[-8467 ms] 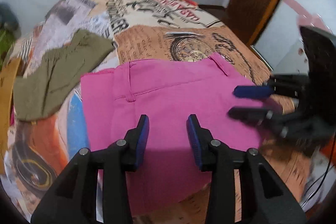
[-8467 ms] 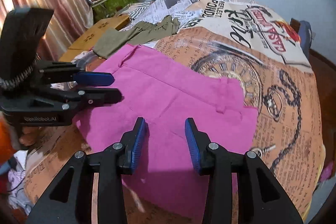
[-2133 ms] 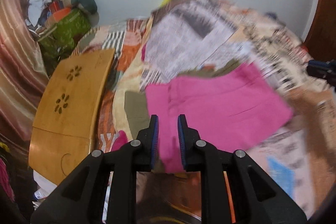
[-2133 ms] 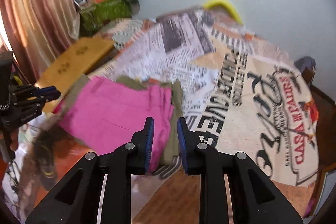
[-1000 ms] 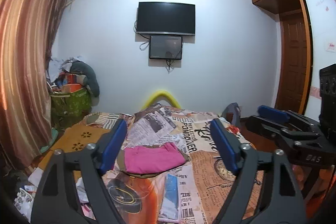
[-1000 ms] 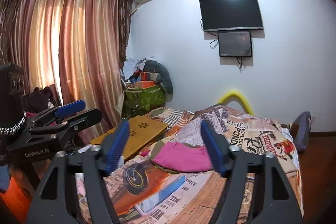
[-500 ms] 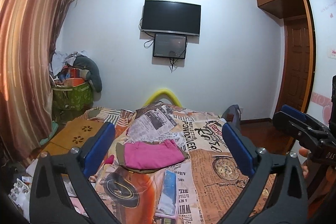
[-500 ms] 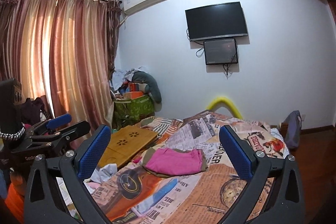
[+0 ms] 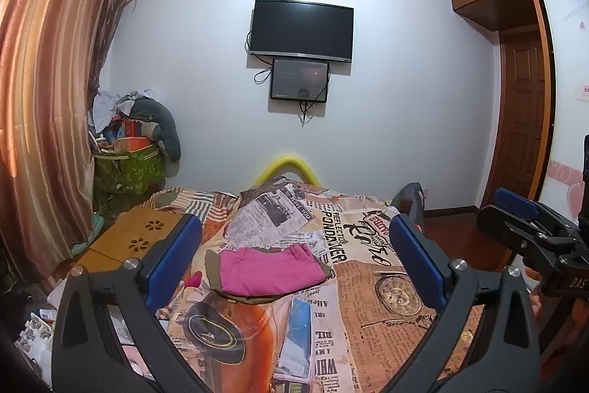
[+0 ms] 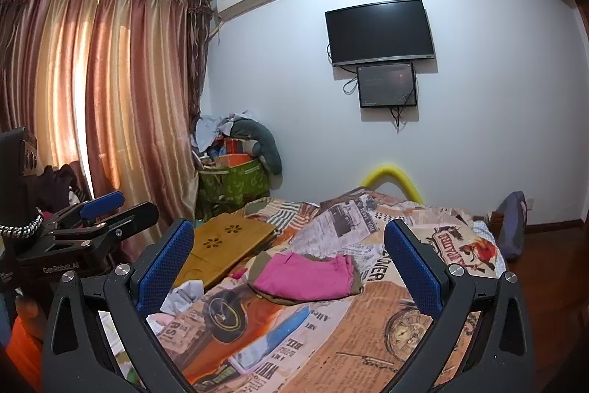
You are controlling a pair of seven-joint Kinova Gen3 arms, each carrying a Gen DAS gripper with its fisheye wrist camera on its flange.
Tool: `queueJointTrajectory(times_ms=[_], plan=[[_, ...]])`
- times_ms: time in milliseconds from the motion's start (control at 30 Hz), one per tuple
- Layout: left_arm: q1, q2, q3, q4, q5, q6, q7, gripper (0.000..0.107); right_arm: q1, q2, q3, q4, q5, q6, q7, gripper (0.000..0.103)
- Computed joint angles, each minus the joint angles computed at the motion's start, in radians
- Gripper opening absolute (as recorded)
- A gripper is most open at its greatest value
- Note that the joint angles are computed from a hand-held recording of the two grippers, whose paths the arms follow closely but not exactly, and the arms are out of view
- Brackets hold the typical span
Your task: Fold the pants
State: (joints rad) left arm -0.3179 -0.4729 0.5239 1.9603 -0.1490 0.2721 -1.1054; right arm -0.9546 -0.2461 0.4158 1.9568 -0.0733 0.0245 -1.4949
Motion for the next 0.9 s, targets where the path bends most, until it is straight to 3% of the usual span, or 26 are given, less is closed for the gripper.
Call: queueJointTrajectory(times_ms=[900], plan=[[-0.017,0.021,0.014,-0.006,-0.019,0.011,0.027,0.103,0.045,0.011,-0.039,-0.015,-0.068,0.030,0.063,0.103]])
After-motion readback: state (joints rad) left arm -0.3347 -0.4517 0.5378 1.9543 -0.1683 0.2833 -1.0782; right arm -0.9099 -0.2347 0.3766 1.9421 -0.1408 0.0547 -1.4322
